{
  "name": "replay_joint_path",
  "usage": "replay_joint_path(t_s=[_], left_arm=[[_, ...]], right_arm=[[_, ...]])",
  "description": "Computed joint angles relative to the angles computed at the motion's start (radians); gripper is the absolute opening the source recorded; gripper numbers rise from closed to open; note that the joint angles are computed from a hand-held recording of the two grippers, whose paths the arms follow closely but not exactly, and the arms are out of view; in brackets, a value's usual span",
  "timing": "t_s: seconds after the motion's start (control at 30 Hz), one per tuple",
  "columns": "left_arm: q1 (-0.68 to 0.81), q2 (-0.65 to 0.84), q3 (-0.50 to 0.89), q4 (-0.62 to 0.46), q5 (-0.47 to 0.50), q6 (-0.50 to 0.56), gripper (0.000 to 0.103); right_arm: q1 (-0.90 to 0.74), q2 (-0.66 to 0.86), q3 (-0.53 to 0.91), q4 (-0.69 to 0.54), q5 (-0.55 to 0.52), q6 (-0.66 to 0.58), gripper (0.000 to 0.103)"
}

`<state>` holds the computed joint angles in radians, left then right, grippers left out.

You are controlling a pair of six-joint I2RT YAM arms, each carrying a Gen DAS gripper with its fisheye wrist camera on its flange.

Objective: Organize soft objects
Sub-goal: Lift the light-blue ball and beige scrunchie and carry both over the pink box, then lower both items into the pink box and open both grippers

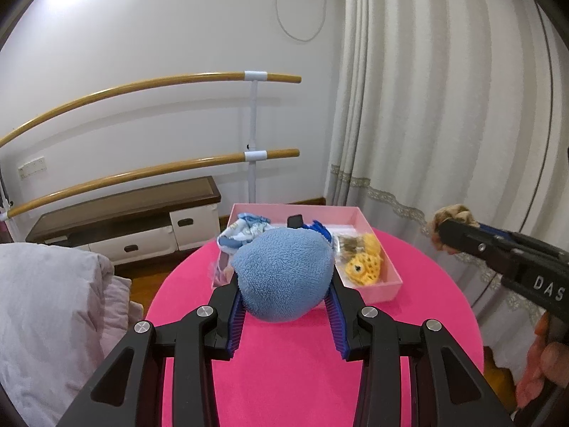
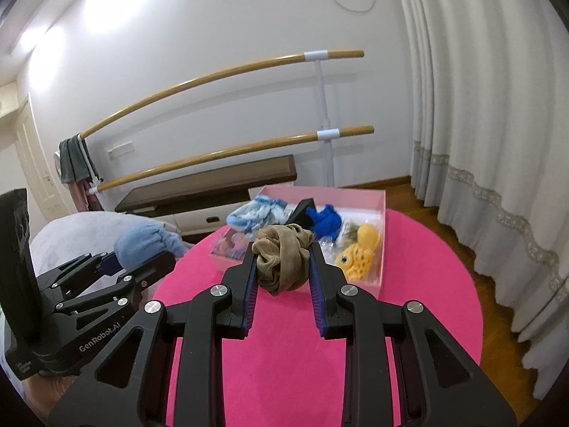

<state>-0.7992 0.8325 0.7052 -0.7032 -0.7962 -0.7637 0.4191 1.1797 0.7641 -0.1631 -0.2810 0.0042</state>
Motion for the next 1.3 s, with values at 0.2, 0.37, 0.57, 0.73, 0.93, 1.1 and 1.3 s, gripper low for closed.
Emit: replay_joint_path(t_s=[0.2,0.37,0.57,0.73,0.93,1.1,1.3], left_arm=[[0.354,0.115,0.014,0.269,0.292,0.285,0.037],[0.572,0.329,0.112,0.418,0.484,0.417,0.037],[0.706,0.638,0.327,0.495,0.618,0.484,0.037],[0.767,0.891,0.561,0.487,0.690,0.514,0.037],[0.807,1.170,0.883,0.398,0.741,0.538,0.037],[0.827,1.405,1.203,0.263,0.765,0.553,0.037],[0.831,1.629,1.566,0.084,0.763,0.549,0.042]], right_arm=[[-0.013,0.185,0.157,0.004,-0.004,-0.019,0.024],[-0.027,0.367,0.318,-0.017,-0.015,-0.033,0.024],[-0.036,0.564,0.518,-0.068,-0.019,-0.050,0.024],[-0.043,0.721,0.686,-0.124,-0.003,-0.064,0.024],[-0.050,0.889,0.872,-0.206,0.003,-0.070,0.024],[-0.056,1.009,1.013,-0.275,0.009,-0.077,0.024],[-0.061,1.113,1.144,-0.343,0.011,-0.077,0.027]])
